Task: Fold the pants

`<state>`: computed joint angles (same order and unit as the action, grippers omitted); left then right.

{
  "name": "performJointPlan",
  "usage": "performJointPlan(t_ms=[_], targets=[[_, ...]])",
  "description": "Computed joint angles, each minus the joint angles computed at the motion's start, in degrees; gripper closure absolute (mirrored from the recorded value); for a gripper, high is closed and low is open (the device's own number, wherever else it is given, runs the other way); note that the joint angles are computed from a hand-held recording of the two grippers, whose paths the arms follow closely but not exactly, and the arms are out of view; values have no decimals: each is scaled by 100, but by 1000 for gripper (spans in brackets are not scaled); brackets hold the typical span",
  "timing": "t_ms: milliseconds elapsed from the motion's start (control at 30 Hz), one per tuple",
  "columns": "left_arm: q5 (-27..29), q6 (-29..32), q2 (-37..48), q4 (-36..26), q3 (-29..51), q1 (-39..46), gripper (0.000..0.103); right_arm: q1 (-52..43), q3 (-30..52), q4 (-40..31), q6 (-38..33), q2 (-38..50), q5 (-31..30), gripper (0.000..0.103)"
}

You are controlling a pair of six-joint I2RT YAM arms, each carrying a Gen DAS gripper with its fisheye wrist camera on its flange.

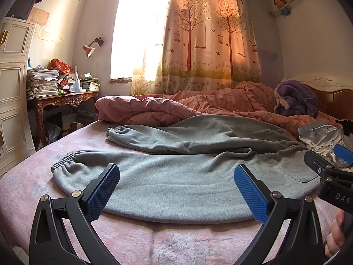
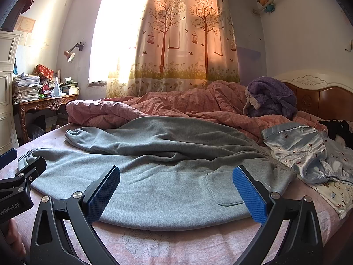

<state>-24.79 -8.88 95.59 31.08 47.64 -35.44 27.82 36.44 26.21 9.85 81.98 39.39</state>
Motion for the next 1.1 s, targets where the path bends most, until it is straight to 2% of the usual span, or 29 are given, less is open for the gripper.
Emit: performJointPlan(t_ms=[900,1100], targets=[[6,23,-9,-28,1,37,0,5,12,-105,29,-45,11,0],[-10,104,-60,190,-101,57,0,12,-97,173,-131,-40,54,0]])
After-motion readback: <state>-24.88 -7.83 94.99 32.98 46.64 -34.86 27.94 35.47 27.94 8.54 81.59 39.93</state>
